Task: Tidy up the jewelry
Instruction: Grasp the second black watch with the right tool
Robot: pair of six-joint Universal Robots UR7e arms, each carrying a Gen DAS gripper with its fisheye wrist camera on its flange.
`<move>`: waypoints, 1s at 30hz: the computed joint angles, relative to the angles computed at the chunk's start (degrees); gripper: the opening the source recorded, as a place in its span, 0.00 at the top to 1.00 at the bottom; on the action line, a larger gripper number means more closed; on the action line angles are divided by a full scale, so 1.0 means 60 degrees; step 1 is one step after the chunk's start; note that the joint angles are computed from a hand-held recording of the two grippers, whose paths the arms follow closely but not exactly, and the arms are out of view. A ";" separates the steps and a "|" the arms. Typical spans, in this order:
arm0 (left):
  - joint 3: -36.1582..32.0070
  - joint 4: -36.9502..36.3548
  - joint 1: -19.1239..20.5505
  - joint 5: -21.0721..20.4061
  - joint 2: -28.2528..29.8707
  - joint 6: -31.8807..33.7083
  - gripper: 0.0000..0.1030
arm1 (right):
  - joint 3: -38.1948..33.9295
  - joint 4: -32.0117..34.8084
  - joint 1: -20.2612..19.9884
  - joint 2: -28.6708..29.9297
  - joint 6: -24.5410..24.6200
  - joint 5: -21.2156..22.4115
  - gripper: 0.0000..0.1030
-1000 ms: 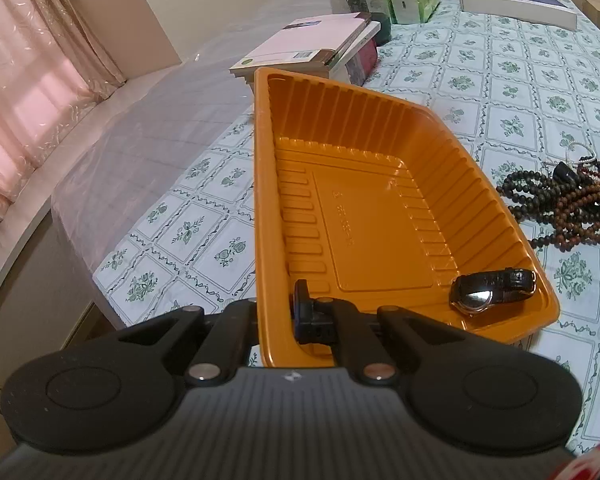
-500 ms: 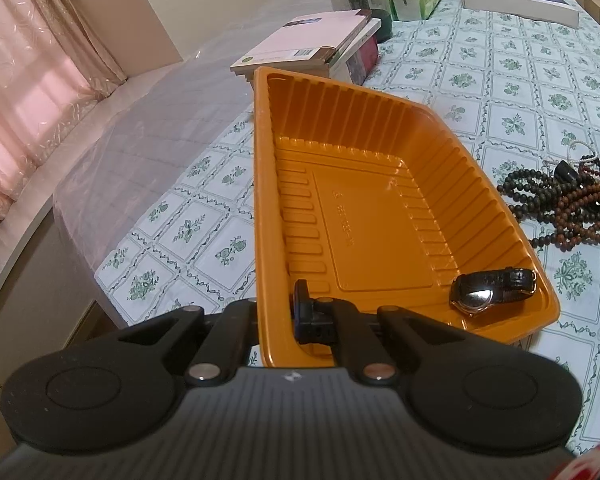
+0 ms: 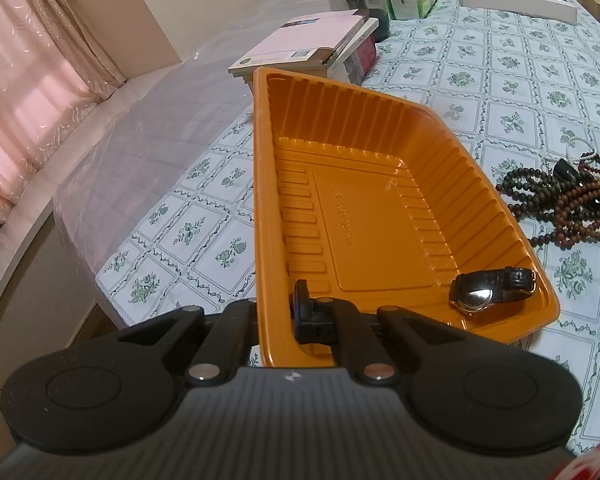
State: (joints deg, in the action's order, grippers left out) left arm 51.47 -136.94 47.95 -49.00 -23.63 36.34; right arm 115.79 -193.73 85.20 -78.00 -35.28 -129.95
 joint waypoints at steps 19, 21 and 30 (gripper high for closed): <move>0.0014 -0.0045 -0.0005 -0.0020 0.0002 0.0041 0.97 | -0.0836 0.0239 0.0667 0.0268 -0.0084 0.0196 0.82; 0.0014 -0.0045 -0.0005 -0.0020 0.0002 0.0041 0.97 | -0.1087 0.0421 0.0764 0.0449 0.0040 0.0484 0.82; -0.0026 -0.0052 0.0009 -0.0069 0.0027 0.0090 0.97 | -0.2592 0.1550 0.1217 0.1710 0.0435 0.1841 0.82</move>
State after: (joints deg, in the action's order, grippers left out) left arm 51.32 -137.25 48.01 -49.42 -23.46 36.88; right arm 100.24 -184.43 92.51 -67.74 -32.67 -118.91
